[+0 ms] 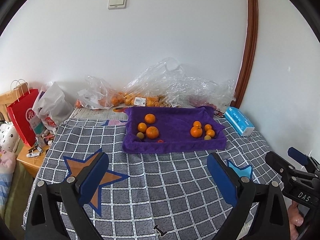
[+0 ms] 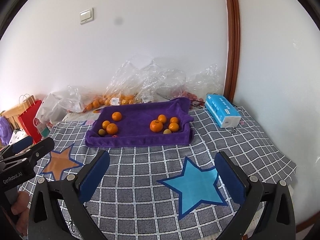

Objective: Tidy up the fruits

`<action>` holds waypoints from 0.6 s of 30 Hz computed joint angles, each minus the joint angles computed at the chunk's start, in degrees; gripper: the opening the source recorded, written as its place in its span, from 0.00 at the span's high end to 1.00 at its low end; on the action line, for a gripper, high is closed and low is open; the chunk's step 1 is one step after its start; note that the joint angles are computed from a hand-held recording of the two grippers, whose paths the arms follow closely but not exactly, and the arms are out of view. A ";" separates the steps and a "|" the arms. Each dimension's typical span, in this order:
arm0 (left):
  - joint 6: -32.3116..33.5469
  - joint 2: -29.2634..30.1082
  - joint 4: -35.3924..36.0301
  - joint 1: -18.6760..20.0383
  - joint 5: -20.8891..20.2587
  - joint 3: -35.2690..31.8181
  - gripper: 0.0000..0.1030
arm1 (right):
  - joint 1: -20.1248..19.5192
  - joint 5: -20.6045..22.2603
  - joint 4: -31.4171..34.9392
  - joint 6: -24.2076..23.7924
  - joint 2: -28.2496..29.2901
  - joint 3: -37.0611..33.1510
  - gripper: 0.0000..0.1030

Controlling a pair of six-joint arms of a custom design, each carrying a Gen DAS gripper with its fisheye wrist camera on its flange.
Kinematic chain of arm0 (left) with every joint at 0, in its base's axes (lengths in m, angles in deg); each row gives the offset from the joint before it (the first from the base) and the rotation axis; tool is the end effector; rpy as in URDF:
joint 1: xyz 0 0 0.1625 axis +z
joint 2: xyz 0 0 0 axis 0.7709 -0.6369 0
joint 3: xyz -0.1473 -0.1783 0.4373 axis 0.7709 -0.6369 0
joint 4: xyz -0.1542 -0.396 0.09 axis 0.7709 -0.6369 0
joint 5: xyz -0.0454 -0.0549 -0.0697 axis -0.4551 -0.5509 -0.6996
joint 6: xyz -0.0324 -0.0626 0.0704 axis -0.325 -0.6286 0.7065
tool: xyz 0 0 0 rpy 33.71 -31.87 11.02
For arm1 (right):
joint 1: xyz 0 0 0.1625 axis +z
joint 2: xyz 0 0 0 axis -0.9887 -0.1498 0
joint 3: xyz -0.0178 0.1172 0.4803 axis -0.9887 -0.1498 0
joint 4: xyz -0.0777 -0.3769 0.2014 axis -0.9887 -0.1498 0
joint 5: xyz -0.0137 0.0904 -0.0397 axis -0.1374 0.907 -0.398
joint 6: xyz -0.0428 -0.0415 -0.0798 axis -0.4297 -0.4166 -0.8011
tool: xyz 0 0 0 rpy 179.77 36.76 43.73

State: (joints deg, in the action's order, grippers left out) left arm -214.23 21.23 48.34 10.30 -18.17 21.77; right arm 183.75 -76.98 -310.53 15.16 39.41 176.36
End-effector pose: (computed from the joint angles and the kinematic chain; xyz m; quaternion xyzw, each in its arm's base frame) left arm -0.1971 -0.7162 0.1437 0.3164 0.8482 -0.3783 0.1933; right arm 0.2010 -0.6388 0.1569 0.0224 -0.7792 0.4893 0.3912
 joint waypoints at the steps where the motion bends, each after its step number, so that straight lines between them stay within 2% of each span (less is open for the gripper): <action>1: -0.12 0.00 0.07 0.00 0.21 -0.01 0.04 | 0.04 -0.03 -0.11 0.03 0.04 -0.03 0.00; 18: -0.66 -0.20 0.17 0.17 -0.04 -0.07 0.04 | 0.05 0.28 0.03 0.06 0.21 -0.28 0.00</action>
